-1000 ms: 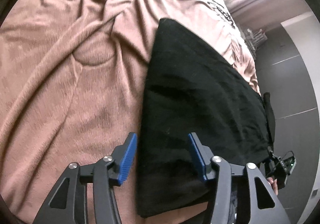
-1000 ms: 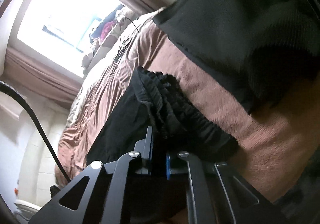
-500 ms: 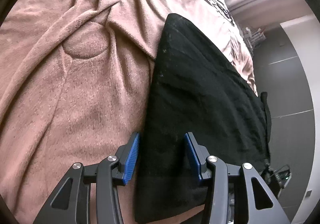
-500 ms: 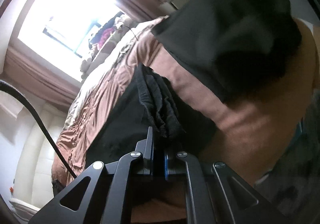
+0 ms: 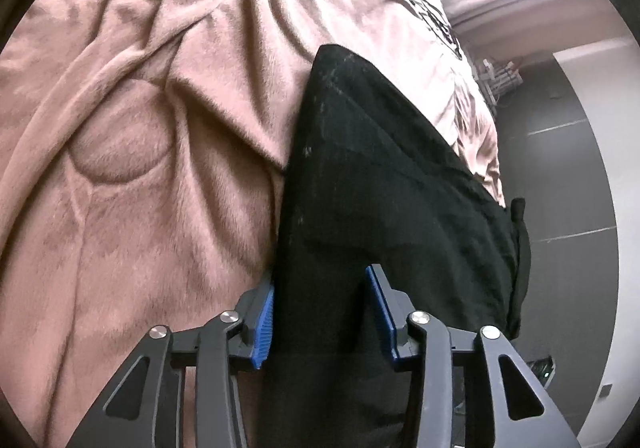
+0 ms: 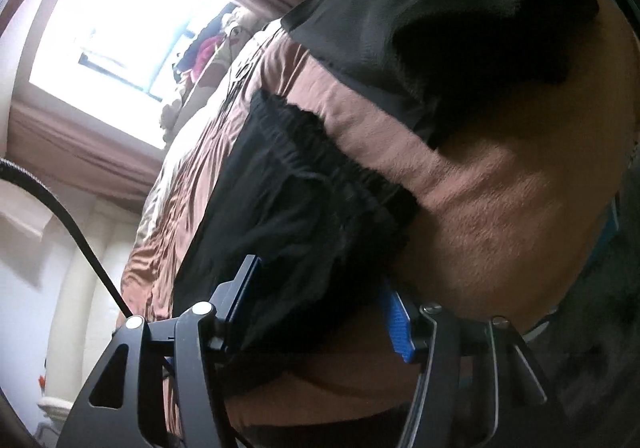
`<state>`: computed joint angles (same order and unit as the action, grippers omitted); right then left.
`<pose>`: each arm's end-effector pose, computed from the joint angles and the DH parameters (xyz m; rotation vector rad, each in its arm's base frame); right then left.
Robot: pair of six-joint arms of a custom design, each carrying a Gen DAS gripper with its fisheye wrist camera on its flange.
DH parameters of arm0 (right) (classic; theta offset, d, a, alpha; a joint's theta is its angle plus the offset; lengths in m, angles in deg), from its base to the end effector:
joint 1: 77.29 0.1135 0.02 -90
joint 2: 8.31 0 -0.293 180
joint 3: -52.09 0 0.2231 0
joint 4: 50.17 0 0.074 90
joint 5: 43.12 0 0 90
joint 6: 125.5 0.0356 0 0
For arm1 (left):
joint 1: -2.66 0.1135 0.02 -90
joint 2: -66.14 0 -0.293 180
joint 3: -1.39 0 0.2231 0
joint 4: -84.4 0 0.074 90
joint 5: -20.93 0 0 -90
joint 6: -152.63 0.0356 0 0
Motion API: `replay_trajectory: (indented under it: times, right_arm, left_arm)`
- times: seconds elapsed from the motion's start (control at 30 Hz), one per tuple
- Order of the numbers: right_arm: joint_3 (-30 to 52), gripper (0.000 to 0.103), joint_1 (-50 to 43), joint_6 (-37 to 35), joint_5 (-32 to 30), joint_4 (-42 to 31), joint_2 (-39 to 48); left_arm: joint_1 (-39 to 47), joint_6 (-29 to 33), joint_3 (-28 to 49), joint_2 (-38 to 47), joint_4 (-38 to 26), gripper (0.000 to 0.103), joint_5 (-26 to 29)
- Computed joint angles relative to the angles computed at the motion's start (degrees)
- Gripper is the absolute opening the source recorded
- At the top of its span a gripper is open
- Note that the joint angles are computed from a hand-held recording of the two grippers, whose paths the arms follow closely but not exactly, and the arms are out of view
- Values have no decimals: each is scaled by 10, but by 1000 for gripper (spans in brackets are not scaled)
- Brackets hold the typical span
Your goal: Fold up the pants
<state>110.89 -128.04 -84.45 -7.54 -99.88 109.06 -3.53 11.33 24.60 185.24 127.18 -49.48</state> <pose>0.1751 -0.1686 0.0934 0.2348 2.3823 1.0843 0.2017 -0.0339 0.0616 -0.8653 2.4766 -0.8165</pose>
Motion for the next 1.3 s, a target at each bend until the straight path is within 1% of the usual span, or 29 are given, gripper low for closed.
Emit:
replay_trajectory:
  times: [0.07,0.1,0.17,0.27,0.37,0.43,0.47,0.53,0.57,0.6,0.63,0.67,0.7,0.73,0.77,0.83,0.9,1.0,1.03,1.07,1.1,1.17,1.2,1.23,1.3]
  right_arm:
    - [5,55,9,-6,3,-6,18]
    - [20,55,10,-36,1,-43,38]
    - [32,55,22,-55,5,-67,65]
    - [17,55,44,-30,26,-23,72]
    - [11,55,55,-1,8,6,84]
    - [4,55,65,39,-10,43,87]
    - [1,55,71,58,-18,62,88]
    - [-13,55,82,101,-33,108,85]
    - [-23,52,89,127,-36,136,81]
    - [-36,48,95,153,-36,168,71]
    - [-46,38,100,162,-36,185,64]
    - [-53,34,105,169,-36,194,55]
    - [-60,31,99,156,-35,186,48]
    - [-50,27,95,123,-40,149,50]
    - [-53,24,98,121,-44,145,42]
    - [-50,22,92,96,-49,118,35]
    - [-57,21,88,85,-44,108,19]
    - [-69,18,101,104,-46,119,3]
    - [-78,17,115,127,-51,143,-2]
    - [-88,17,122,131,-53,149,-14]
    - [-98,16,143,165,-56,185,-20]
    - [-111,16,161,182,-54,201,-34]
    - [-118,16,173,194,-53,213,-41]
    - [-124,15,192,222,-51,240,-45]
    - [-139,15,221,249,-45,266,-58]
  left_arm:
    - [12,3,8,10,6,41,12]
    - [20,7,12,17,9,39,19]
    - [31,16,20,27,10,38,27]
    - [53,23,31,48,25,37,48]
    - [63,27,46,56,22,36,60]
    - [64,30,57,57,13,36,62]
    - [65,29,59,60,14,34,64]
    - [65,26,57,54,10,22,57]
    - [63,23,54,49,13,13,51]
    - [60,17,44,43,27,10,48]
    - [55,12,37,31,30,9,39]
    - [50,8,35,17,22,8,32]
    - [45,2,31,-5,12,8,26]
    - [42,-1,27,-27,1,8,22]
    - [40,-1,28,-51,-18,7,19]
    - [38,4,31,-95,-56,7,17]
    - [38,8,36,-136,-99,7,17]
    - [50,11,39,-186,-145,7,17]
    - [53,14,40,-201,-156,7,17]
    - [55,18,41,-217,-174,7,16]
    - [63,24,43,-228,-189,7,21]
    - [79,34,42,-249,-209,6,30]
    - [90,44,41,-265,-227,6,33]
    - [102,52,39,-278,-240,6,38]
    - [139,72,34,-307,-270,6,57]
